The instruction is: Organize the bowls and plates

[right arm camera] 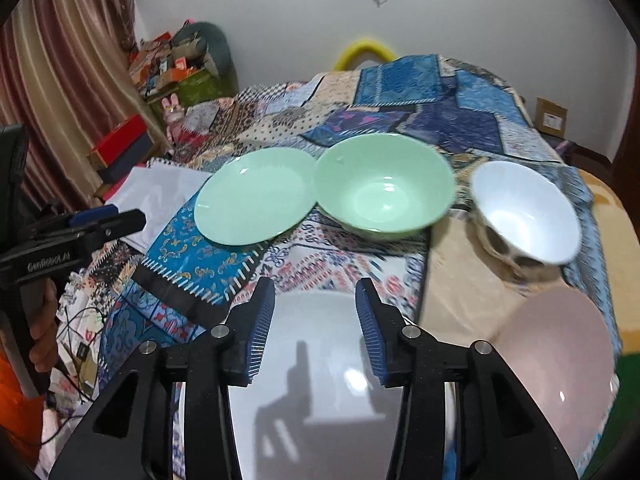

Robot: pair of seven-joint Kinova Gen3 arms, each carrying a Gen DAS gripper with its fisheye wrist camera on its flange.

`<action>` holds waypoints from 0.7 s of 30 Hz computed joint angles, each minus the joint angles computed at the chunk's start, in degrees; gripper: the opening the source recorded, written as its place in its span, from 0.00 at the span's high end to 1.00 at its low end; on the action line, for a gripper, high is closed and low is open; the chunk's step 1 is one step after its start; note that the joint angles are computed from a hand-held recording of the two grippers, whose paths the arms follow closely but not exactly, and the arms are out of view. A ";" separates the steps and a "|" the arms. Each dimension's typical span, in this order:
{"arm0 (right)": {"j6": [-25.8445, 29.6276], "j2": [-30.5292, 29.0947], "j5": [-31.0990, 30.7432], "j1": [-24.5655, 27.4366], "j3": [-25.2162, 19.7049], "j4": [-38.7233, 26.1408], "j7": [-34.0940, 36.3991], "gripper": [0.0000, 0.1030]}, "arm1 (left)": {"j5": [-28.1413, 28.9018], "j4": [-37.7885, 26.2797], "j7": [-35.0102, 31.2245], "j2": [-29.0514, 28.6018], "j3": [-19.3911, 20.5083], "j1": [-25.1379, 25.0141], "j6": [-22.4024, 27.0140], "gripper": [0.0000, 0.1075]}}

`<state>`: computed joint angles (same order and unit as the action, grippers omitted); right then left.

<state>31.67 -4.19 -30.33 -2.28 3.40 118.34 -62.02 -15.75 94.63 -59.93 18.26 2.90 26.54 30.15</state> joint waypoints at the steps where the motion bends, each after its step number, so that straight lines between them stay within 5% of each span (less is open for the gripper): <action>1: 0.45 1.28 0.21 -0.21 -0.15 -0.93 -0.01 0.62 | 0.54 -0.85 -0.85 1.18 0.18 -1.05 0.10 0.34; 7: 3.02 7.99 1.92 0.43 -2.63 -6.25 -1.38 0.62 | 6.07 -6.64 -6.30 8.60 1.65 -6.54 1.96 0.35; 10: 3.79 10.74 3.38 0.80 -4.04 -8.79 -3.12 0.62 | 9.91 -8.74 -10.39 11.49 2.86 -9.16 2.47 0.47; 21: 5.25 17.00 9.01 -0.59 -6.83 -14.60 -11.68 0.62 | 18.46 -13.96 -21.92 17.08 5.40 -13.08 4.18 0.68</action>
